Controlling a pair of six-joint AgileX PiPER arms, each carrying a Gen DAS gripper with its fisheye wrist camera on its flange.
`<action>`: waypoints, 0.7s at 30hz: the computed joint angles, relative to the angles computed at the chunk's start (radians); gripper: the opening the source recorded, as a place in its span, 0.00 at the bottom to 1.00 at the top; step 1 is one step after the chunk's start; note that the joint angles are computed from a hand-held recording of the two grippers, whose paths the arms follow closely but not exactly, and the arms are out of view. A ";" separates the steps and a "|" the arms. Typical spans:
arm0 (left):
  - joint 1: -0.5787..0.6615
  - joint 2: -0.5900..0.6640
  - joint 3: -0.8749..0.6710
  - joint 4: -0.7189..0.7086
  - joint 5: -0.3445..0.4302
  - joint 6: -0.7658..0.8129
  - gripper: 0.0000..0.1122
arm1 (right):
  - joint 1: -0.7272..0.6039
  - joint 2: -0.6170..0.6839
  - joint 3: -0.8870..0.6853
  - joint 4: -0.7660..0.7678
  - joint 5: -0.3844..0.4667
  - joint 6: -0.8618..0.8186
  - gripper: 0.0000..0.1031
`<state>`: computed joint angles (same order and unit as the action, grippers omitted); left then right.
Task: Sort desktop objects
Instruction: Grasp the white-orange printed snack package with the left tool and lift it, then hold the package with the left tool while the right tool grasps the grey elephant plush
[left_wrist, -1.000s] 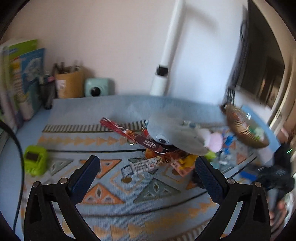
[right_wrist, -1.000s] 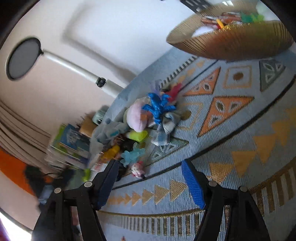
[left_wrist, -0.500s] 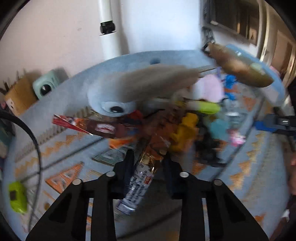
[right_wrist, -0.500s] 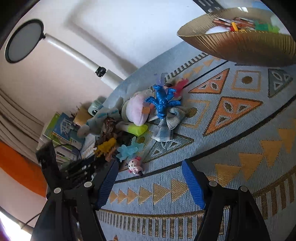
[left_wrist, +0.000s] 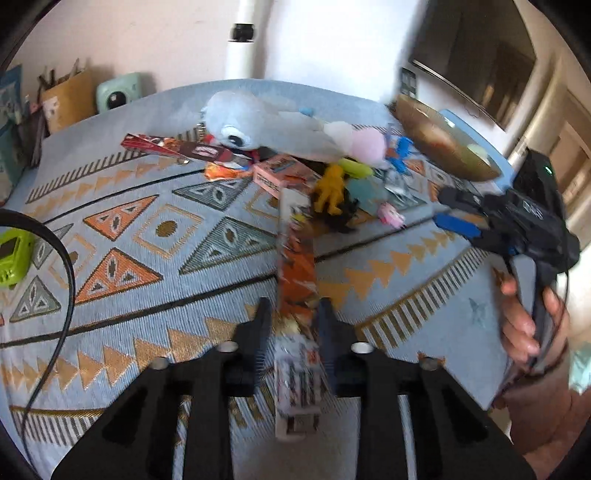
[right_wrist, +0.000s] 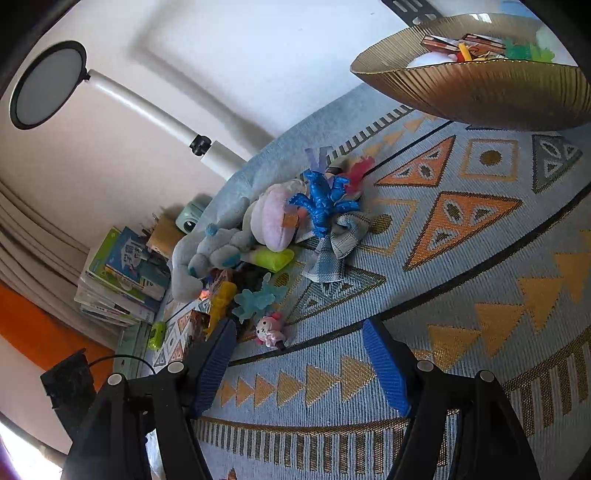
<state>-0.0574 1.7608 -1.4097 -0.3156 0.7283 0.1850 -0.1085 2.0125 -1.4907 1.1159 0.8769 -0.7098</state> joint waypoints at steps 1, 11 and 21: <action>0.003 0.014 -0.010 -0.012 -0.006 -0.005 0.27 | 0.000 0.002 -0.002 0.001 0.001 0.000 0.68; 0.007 0.072 -0.006 -0.194 -0.138 0.105 0.20 | 0.003 0.001 0.006 -0.001 -0.008 -0.010 0.68; 0.138 -0.067 0.252 -0.708 -0.319 0.467 0.20 | 0.110 -0.086 0.052 -0.186 -0.176 0.021 0.68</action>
